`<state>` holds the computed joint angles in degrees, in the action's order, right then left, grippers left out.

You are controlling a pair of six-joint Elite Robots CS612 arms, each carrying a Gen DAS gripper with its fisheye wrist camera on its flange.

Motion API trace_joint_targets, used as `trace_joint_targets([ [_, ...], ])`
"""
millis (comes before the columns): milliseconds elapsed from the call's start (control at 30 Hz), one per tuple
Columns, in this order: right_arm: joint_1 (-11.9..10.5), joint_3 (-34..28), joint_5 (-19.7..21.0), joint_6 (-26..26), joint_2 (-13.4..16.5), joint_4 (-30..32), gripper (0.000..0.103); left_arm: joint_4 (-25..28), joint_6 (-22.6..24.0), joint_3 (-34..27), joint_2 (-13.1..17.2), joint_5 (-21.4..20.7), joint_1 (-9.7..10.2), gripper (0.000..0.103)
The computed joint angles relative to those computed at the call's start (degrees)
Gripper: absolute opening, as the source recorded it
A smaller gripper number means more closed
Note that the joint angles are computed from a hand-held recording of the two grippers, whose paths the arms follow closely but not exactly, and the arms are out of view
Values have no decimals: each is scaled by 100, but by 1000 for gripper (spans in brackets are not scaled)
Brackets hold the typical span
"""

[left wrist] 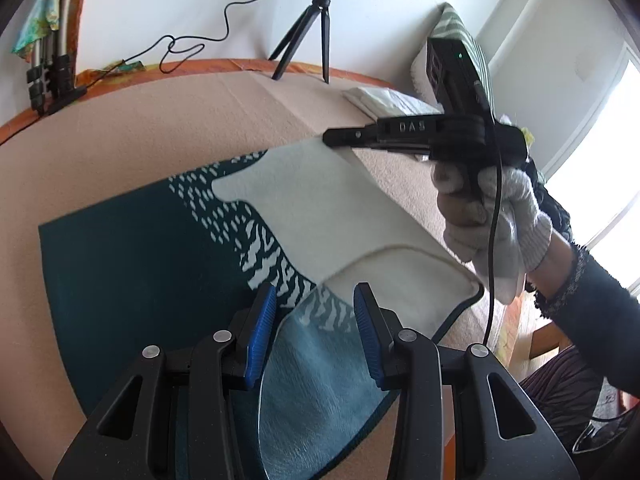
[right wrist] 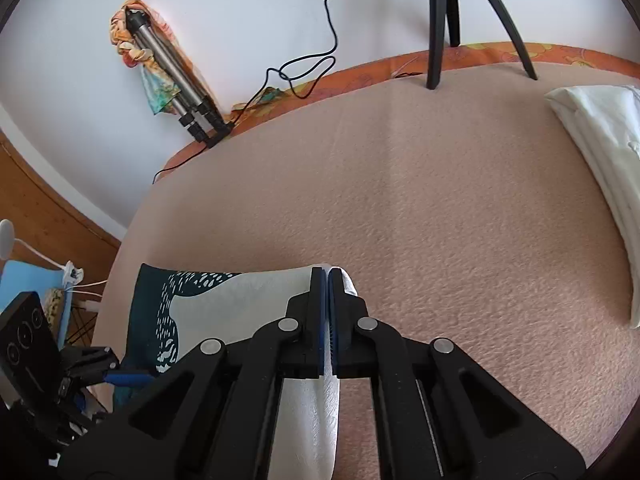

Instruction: Fold small clothes

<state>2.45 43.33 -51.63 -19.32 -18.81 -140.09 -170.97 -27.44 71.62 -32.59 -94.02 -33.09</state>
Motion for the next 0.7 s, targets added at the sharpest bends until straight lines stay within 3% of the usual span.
trace_joint_targets([
  [100,-8,7,28,-255,-38,299,3,98,15,34,12,-23,-20,38],
  [133,5,74,-136,-282,-94,261,3,82,19,83,-20,-49,-18,38],
  [233,17,464,-596,-171,-316,-390,4,-196,-121,344,-196,18,-9,38],
  [333,-26,949,-286,-311,-594,-866,4,-511,-221,659,-411,513,-15,38],
  [433,54,1246,-99,-704,-797,-974,4,-637,-630,842,-529,909,56,38],
  [533,236,1190,-100,-1169,-826,-487,4,-549,-979,837,-532,1292,112,38],
  [700,547,674,-590,-1543,-541,223,4,-215,-1083,550,-353,1370,197,38],
])
